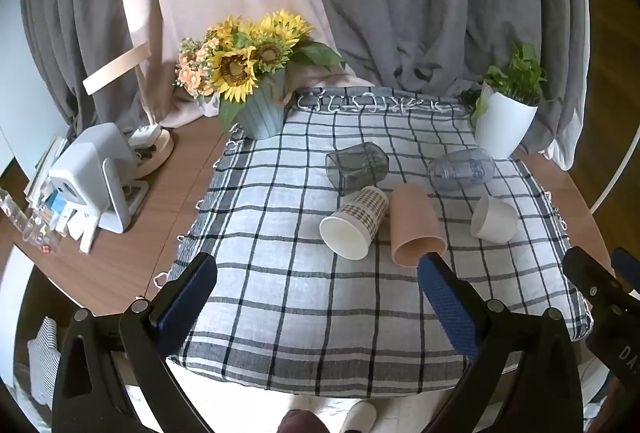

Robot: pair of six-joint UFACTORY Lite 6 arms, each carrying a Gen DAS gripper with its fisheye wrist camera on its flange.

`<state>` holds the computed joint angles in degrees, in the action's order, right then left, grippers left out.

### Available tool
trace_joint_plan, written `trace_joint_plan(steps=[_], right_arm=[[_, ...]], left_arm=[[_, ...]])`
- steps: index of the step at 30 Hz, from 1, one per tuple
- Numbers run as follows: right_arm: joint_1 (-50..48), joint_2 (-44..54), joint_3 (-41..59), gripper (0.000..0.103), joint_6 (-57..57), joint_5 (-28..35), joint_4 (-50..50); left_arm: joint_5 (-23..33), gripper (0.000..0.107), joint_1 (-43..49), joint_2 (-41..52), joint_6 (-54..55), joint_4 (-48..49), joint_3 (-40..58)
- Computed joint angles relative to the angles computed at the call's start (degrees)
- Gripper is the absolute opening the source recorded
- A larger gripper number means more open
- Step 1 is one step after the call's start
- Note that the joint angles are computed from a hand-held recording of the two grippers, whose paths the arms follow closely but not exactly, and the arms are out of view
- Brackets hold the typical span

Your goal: Flip cup upside down

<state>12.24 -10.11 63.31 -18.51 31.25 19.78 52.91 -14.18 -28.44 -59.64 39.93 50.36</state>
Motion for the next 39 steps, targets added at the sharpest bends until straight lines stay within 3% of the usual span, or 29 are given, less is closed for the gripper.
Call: trace_joint_plan(steps=[39], right_arm=[[-0.57, 0.39, 0.24, 0.089, -1.1, 0.49, 1.2]], left_arm=[[-1.79, 0.103, 3.61, 0.13, 4.68, -2.57, 0.49]])
